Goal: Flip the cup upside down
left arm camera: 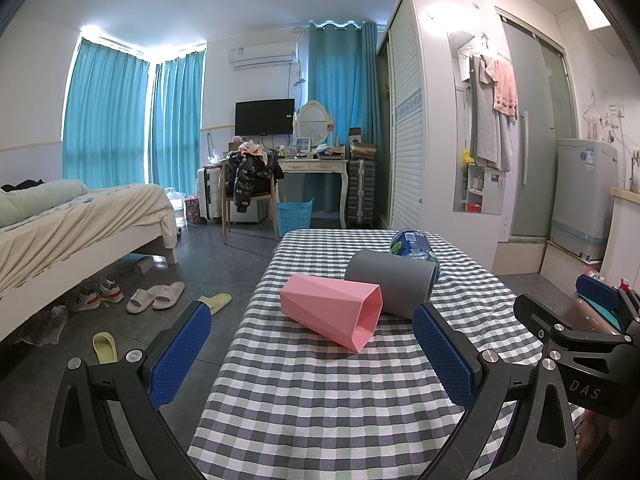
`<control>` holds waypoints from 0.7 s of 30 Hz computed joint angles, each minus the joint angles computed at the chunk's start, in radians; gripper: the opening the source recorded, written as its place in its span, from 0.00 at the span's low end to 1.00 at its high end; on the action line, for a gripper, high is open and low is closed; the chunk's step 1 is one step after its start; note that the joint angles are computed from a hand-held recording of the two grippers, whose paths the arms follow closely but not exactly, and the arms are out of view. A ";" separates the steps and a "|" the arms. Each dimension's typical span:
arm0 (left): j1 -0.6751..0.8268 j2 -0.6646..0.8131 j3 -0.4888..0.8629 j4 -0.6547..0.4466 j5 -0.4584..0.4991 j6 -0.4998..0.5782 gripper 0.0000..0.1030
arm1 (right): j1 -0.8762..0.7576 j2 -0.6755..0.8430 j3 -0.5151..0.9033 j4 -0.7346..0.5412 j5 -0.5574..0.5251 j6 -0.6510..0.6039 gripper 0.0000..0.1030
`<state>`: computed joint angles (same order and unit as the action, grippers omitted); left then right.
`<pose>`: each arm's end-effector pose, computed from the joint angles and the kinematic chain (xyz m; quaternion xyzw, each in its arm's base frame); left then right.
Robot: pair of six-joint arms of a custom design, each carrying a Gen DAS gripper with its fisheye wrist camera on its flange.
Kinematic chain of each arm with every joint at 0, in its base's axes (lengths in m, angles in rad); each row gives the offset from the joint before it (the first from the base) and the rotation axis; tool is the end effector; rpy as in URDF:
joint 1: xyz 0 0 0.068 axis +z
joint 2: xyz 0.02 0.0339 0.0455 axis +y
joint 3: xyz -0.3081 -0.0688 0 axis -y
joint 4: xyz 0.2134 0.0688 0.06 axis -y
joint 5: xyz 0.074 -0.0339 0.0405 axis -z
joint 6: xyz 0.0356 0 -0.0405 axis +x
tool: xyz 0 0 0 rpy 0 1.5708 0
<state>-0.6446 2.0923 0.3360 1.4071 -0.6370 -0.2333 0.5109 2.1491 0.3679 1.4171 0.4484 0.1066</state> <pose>0.2442 -0.1570 0.1247 -0.0169 0.7983 0.0007 0.6021 0.2707 0.1340 0.1125 -0.0376 0.8118 -0.0063 0.5827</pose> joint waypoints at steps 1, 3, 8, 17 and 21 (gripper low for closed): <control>0.000 0.000 0.000 0.000 0.001 0.000 1.00 | 0.000 0.004 0.000 0.004 0.000 0.000 1.00; 0.000 0.000 0.000 0.000 -0.001 0.000 1.00 | 0.001 0.003 0.005 -0.005 0.001 0.002 1.00; 0.001 -0.006 0.001 -0.013 -0.001 -0.004 1.00 | 0.005 0.020 0.016 -0.005 0.005 0.003 1.00; 0.064 -0.103 0.077 -0.210 0.086 -0.025 1.00 | -0.009 -0.051 0.105 -0.231 -0.028 0.013 1.00; 0.105 -0.155 0.160 -0.343 0.097 0.018 1.00 | -0.030 -0.135 0.230 -0.469 -0.056 0.020 1.00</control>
<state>-0.5399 1.9369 0.4958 1.0643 -0.5399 -0.2156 0.4810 2.0142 0.5982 0.9486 0.3923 0.1267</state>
